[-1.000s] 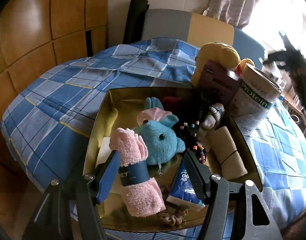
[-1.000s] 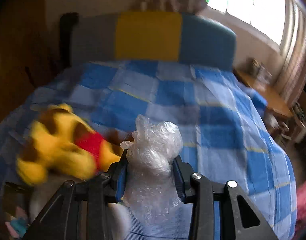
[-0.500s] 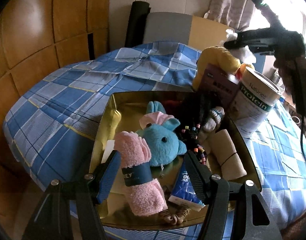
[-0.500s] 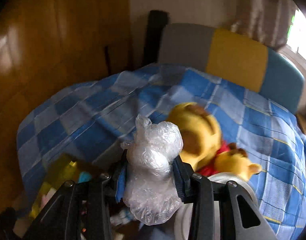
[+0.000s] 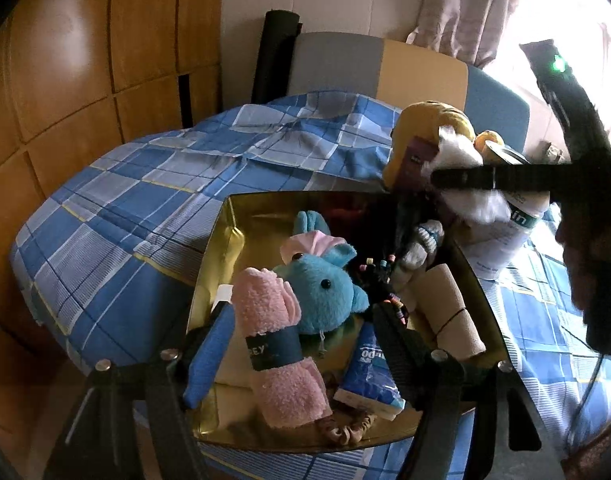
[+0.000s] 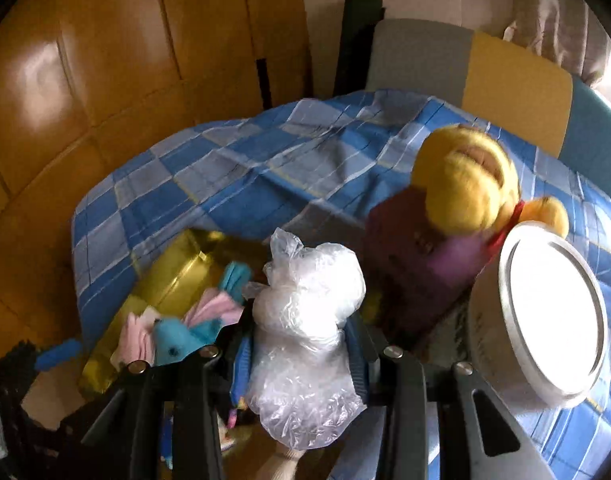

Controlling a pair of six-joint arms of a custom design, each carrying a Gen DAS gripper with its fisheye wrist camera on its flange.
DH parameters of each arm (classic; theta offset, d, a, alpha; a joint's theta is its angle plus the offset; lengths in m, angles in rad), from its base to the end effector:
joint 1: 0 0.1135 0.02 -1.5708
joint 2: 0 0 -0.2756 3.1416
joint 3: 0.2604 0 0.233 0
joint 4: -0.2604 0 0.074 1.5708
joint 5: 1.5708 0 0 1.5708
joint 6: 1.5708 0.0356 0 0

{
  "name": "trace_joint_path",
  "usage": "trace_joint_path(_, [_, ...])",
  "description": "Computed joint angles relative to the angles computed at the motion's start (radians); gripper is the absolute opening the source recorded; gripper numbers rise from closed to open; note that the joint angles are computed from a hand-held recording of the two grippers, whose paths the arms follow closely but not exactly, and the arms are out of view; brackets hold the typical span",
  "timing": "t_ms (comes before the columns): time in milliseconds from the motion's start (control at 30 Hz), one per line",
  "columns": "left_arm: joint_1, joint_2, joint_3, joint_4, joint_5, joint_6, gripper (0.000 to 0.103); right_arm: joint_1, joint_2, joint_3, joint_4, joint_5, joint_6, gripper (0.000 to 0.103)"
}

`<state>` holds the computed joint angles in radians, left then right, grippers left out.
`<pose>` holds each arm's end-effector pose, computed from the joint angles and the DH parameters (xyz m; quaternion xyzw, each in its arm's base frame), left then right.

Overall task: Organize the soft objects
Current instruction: 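Carry the plastic bag to the tray and lower it beside the cloth roll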

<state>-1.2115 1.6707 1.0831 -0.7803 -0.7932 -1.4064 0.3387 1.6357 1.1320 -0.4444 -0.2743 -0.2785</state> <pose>0.1250 -0.2608 0.2159 -0.1282 0.9095 0.0092 0.3954 0.3054 0.1178 0.2444 -0.3263 0.8857 0.1392 0.2994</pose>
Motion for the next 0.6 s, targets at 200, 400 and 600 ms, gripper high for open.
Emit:
trace_joint_path(200, [-0.012,0.000,0.007,-0.019,-0.005,-0.019,0.073,0.022,-0.075,-0.155,0.052,0.024,-0.013,0.039])
trace_joint_path(400, [-0.019,0.002,0.011,-0.041,-0.017,-0.048,0.078,0.018,-0.136,-0.270,0.076,0.028,-0.005,0.039])
trace_joint_path(600, [-0.015,0.019,0.014,-0.043,-0.009,-0.058,0.079,0.034,-0.220,-0.409,0.119,0.062,0.021,0.039])
